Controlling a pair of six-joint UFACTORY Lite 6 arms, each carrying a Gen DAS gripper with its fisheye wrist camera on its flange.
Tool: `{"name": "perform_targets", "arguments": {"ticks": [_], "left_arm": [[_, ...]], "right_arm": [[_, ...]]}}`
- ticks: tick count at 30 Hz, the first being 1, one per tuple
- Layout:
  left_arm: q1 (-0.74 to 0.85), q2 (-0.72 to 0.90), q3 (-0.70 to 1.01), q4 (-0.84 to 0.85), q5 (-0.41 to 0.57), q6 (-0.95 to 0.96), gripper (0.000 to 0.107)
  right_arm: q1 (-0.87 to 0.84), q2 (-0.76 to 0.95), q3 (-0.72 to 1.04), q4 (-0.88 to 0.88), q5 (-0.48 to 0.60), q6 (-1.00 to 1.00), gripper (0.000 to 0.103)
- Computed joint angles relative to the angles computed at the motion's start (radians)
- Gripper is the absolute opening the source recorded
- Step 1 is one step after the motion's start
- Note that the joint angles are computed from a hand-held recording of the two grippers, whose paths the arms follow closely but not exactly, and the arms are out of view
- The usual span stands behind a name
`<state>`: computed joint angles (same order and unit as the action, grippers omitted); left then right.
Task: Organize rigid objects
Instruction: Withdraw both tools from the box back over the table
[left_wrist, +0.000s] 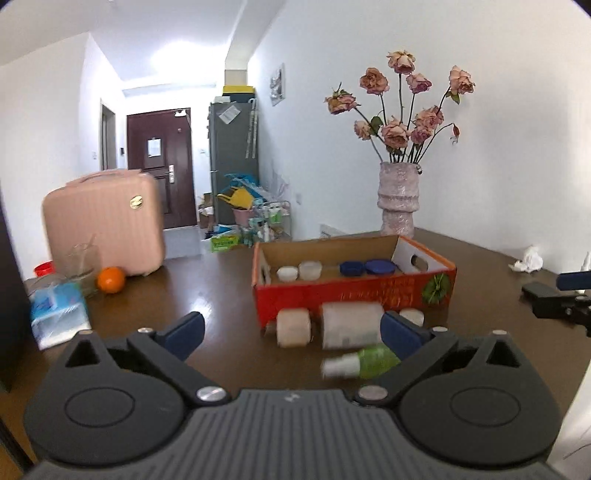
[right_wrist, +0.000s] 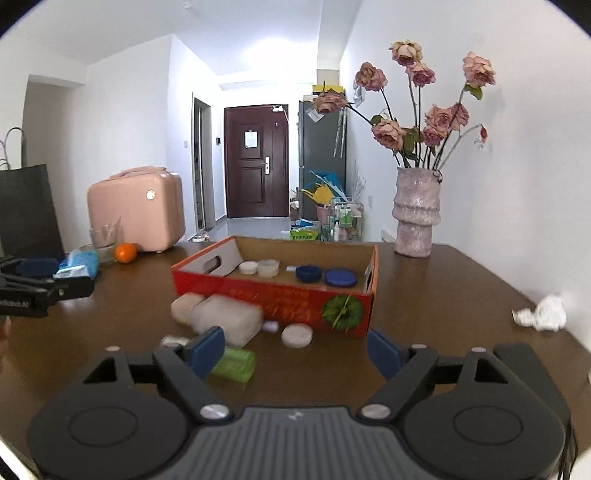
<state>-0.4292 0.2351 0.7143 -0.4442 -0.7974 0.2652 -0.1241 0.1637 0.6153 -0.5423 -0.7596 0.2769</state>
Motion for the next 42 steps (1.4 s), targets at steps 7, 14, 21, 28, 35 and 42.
{"name": "perform_targets", "arguments": {"ticks": [7, 14, 21, 28, 35, 42], "left_arm": [[-0.076, -0.113, -0.224, -0.058, -0.075, -0.050, 0.103], [-0.136, -0.182, -0.325, -0.113, -0.123, -0.052, 0.103], [-0.129, -0.173, -0.310, -0.113, -0.111, -0.066, 0.103], [-0.091, -0.106, -0.259, -0.079, -0.088, -0.097, 0.103], [-0.010, 0.022, -0.110, -0.008, -0.009, -0.118, 0.103], [0.067, 0.181, 0.102, 0.069, 0.078, -0.120, 0.103]], "right_arm": [[0.061, -0.125, -0.285, 0.109, -0.068, -0.119, 0.087], [0.135, -0.141, -0.366, 0.207, -0.106, -0.163, 0.087], [0.125, -0.142, -0.345, 0.181, -0.099, -0.104, 0.087], [0.112, -0.059, -0.289, 0.202, -0.130, -0.077, 0.087], [0.129, 0.099, -0.119, 0.246, -0.072, -0.065, 0.086], [0.142, 0.261, 0.103, 0.282, 0.025, -0.034, 0.086]]}}
